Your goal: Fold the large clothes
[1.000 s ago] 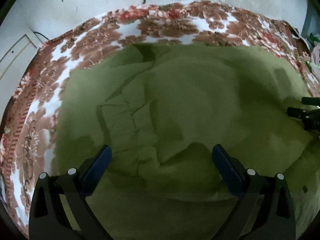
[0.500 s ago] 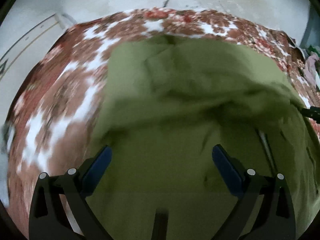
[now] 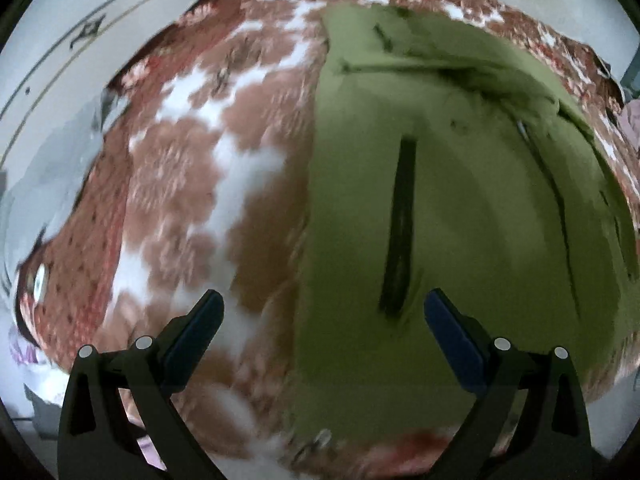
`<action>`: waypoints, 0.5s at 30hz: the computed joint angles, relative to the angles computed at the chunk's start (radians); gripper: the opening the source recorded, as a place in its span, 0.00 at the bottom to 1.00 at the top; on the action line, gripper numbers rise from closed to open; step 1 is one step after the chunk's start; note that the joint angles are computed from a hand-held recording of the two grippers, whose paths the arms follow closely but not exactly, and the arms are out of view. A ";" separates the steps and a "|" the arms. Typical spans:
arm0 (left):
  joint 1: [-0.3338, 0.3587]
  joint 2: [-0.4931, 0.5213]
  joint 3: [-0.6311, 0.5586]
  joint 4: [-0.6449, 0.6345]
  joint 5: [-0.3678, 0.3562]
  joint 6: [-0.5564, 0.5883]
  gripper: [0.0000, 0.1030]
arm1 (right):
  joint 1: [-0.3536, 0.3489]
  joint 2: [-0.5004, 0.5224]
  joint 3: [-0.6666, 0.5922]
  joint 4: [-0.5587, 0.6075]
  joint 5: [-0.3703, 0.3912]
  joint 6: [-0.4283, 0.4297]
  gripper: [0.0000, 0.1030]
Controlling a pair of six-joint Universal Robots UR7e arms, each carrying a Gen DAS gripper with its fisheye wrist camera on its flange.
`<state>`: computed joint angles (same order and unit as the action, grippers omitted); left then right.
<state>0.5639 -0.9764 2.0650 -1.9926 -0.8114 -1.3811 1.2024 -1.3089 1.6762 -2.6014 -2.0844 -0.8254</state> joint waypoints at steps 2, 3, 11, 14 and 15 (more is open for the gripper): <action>-0.013 -0.021 0.053 -0.037 -0.040 0.023 0.95 | -0.042 -0.038 0.040 -0.007 -0.010 -0.001 0.95; -0.012 -0.027 0.076 -0.074 -0.066 0.041 0.95 | -0.056 -0.049 0.054 -0.011 -0.013 -0.005 0.95; -0.004 -0.006 0.193 -0.375 -0.175 0.152 0.95 | -0.152 -0.118 0.129 0.020 -0.038 0.035 0.95; 0.030 0.006 0.228 -0.515 -0.231 0.204 0.77 | -0.170 -0.123 0.120 0.052 -0.037 0.051 0.95; 0.040 0.006 0.244 -0.575 -0.254 0.208 0.74 | -0.175 -0.125 0.117 0.069 -0.037 0.056 0.95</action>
